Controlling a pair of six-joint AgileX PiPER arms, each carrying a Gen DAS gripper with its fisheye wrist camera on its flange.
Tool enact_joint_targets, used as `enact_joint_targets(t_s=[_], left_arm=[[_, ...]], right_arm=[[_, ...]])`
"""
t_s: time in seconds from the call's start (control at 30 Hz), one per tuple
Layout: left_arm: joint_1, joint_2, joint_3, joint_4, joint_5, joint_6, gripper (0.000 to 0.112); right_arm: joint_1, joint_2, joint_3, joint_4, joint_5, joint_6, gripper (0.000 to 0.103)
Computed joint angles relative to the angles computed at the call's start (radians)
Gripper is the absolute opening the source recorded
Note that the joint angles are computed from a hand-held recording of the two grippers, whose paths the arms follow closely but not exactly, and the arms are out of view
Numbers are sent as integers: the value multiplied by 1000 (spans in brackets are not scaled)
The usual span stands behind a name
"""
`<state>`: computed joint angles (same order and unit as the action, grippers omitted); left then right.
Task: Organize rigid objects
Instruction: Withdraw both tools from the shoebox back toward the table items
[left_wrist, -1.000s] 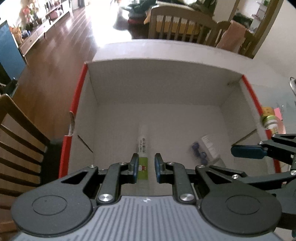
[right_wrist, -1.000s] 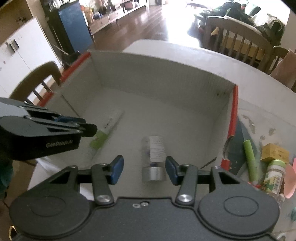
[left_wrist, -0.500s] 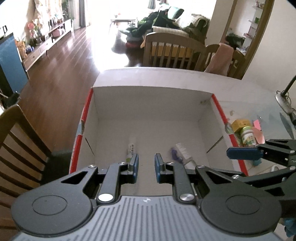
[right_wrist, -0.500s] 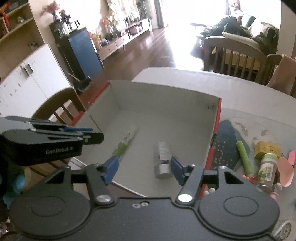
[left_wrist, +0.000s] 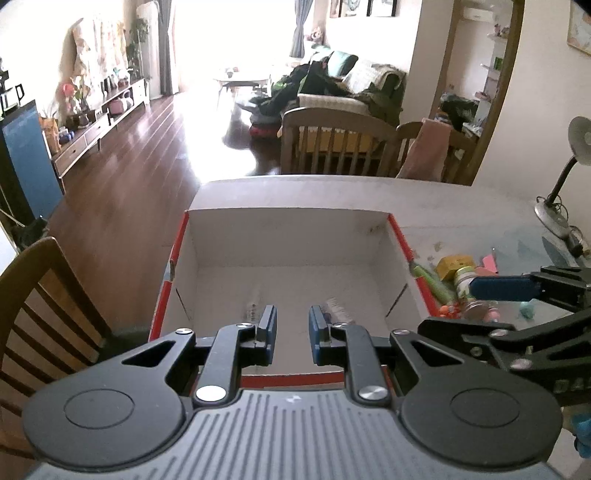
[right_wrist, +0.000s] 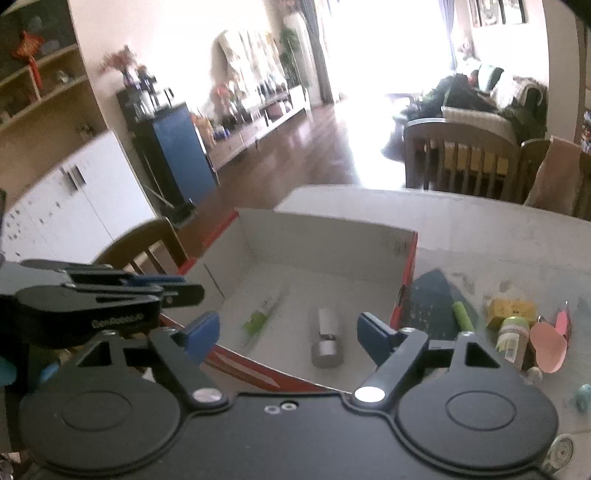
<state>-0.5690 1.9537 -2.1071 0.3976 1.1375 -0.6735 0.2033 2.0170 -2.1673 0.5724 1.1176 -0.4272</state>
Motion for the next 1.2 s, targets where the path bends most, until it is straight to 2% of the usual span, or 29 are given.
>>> enact_joint_targets(t_s=[0.23,0.4,0.47,0.57,0.73,0.8,0.9,1.13,1.2], left_arm=[[-45,-11,8,43,-3,-54,17],[-85,-17,21,85,-12,-109,18],[-100,-12,14,100,-5,-129,30],[-122,-31,49,130,-34,-177,70],[-176,-20,52,199,-39,-211,73],[-191,-9,52,211,-58,-220,79],[-204,11,41,211,-97,-235,80],[-237,126,-102,193,-113,-222,84],[-247,178,-175,184,-92,-209,87]], right_arm=[[-46,-162,269,129,-172,-173,94],[-72,-231,382,179,-238,-249,96],[-84,-256,423,197,-259,-272,97],[-112,-288,471,223,-265,-284,97],[-177,-346,576,264,-289,-336,97],[-207,-363,615,278,-312,-358,98],[-253,-377,653,304,-337,-392,101],[-364,-378,708,344,-351,-495,102],[-390,-369,712,349,-354,-518,102]])
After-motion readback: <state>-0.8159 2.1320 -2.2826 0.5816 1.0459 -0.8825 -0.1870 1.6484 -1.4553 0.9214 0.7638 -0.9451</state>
